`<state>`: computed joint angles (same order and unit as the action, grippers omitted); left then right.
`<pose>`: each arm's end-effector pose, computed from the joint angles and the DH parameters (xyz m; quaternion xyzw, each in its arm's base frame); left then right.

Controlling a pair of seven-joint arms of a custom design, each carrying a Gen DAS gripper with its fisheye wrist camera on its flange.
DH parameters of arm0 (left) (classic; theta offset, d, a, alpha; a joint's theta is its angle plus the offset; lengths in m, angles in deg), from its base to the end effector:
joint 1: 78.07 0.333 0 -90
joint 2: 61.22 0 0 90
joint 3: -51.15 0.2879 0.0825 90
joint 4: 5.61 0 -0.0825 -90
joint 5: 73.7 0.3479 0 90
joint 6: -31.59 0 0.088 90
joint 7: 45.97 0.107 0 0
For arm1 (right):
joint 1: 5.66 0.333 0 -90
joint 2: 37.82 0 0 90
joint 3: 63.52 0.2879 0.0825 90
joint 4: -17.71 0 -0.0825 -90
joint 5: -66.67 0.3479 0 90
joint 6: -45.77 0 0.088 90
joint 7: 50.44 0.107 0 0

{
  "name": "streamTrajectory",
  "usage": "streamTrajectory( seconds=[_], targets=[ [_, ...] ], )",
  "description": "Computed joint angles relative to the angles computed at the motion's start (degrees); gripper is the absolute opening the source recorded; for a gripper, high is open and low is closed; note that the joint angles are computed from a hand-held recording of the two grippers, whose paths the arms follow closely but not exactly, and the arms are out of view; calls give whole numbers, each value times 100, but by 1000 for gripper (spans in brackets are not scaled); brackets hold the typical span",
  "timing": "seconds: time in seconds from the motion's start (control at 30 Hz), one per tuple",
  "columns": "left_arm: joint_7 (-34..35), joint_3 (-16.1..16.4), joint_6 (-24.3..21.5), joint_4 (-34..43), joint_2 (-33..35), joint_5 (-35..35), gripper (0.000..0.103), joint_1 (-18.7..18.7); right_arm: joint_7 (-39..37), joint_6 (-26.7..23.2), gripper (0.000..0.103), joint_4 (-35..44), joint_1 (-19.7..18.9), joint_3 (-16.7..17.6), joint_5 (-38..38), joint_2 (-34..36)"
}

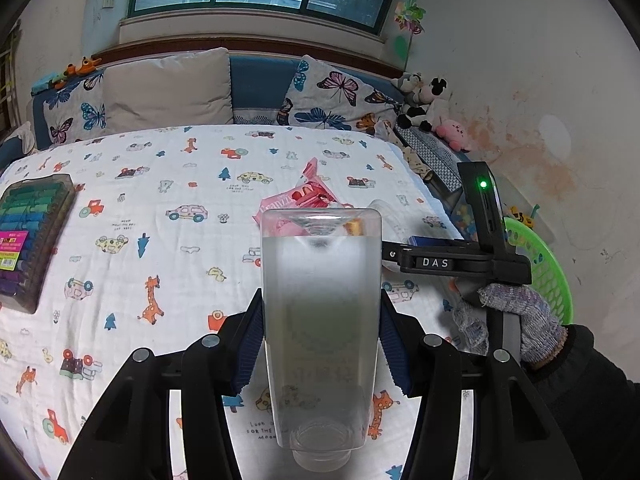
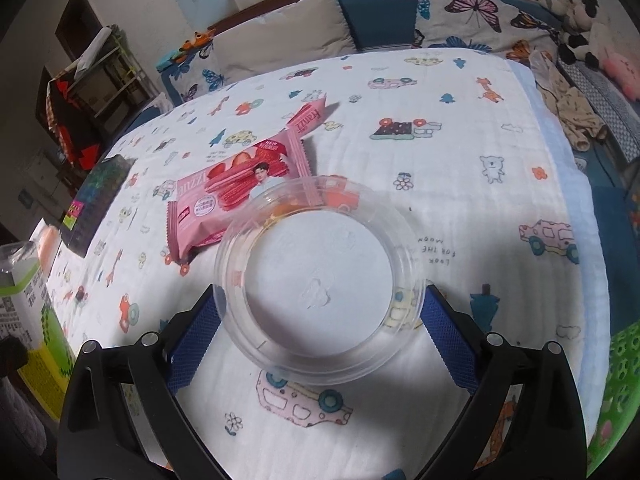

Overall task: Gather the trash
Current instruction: 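Grasp the round clear lid with the right gripper while left holds the clear cup, then drop the clear lid into the basket with the right gripper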

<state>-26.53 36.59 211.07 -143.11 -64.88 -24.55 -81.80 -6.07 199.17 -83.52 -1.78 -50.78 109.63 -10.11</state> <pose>0.4437 -0.2170 0.4084 -0.6680 0.6347 -0.3470 0.1747 0.6314 0.1498 0.3321 -0.7924 0.5101 -0.0244 0.3336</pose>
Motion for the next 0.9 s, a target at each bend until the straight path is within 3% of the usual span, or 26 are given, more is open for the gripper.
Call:
streamTrajectory(
  seconds=[0.3,0.5,0.9],
  targets=[
    [30,11,-13,8,9,-42,52,-10,-177,398,92,-269,10,75,87,-166],
    [59,-28,6,65,-31,-29,52,-9,-571,460,92,-727,-135,144,670,-666],
    [985,-55,78,416,230,-894,52,-461,-1234,623,92,-2029,69,-598,1816,-2018]
  ],
)
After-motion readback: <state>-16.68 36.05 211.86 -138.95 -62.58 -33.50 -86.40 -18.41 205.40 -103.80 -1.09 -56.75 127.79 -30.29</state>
